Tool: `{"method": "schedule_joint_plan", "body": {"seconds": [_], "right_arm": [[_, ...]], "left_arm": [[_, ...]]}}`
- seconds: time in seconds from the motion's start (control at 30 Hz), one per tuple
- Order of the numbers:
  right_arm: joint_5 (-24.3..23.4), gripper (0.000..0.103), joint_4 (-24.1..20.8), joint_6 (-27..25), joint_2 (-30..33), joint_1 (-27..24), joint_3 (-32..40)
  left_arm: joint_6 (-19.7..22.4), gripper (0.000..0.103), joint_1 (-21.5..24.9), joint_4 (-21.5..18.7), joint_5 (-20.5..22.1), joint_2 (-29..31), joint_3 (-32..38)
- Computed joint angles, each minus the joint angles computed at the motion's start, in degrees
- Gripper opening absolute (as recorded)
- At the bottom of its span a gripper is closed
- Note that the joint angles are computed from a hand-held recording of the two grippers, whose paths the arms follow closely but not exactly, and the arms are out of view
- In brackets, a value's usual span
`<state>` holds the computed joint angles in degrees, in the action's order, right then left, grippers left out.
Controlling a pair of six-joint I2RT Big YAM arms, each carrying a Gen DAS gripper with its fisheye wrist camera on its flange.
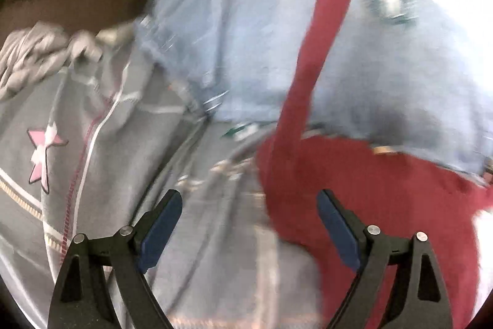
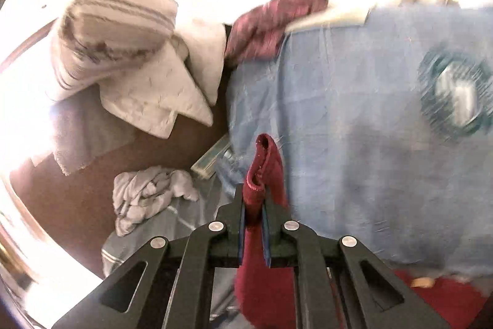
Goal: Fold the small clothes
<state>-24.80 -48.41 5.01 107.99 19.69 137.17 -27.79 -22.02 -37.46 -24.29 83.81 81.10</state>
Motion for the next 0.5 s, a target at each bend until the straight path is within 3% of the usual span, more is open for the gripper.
{"method": "schedule_joint_plan", "body": {"seconds": [0.07, 0.17, 0.43, 0.5], "right_arm": [[1.02, 0.008, 0.19, -0.37, -2.07, -2.33, -3.14], [3.9, 0.008, 0.52, -1.25, -5.46, -5.84, -10.21], [8.28, 0.008, 1.27, -1.44, -9.06, -17.92, -29.3], [12.45, 0.008, 2.27, -1.9, -8.63, -19.84, -33.35]], "left_arm": [[-0.27, 0.09, -0.16, 1.26, 3.37, -2.29, -2.35], [-3.22, 0.09, 1.3, 0.11, 8.42, -3.11, -2.89], [-6.49, 0.09, 2.84, -3.81, 5.66, 1.75, 1.85], [-6.88, 0.09, 2.96, -6.12, 5.1, 4.17, 4.26]]}}
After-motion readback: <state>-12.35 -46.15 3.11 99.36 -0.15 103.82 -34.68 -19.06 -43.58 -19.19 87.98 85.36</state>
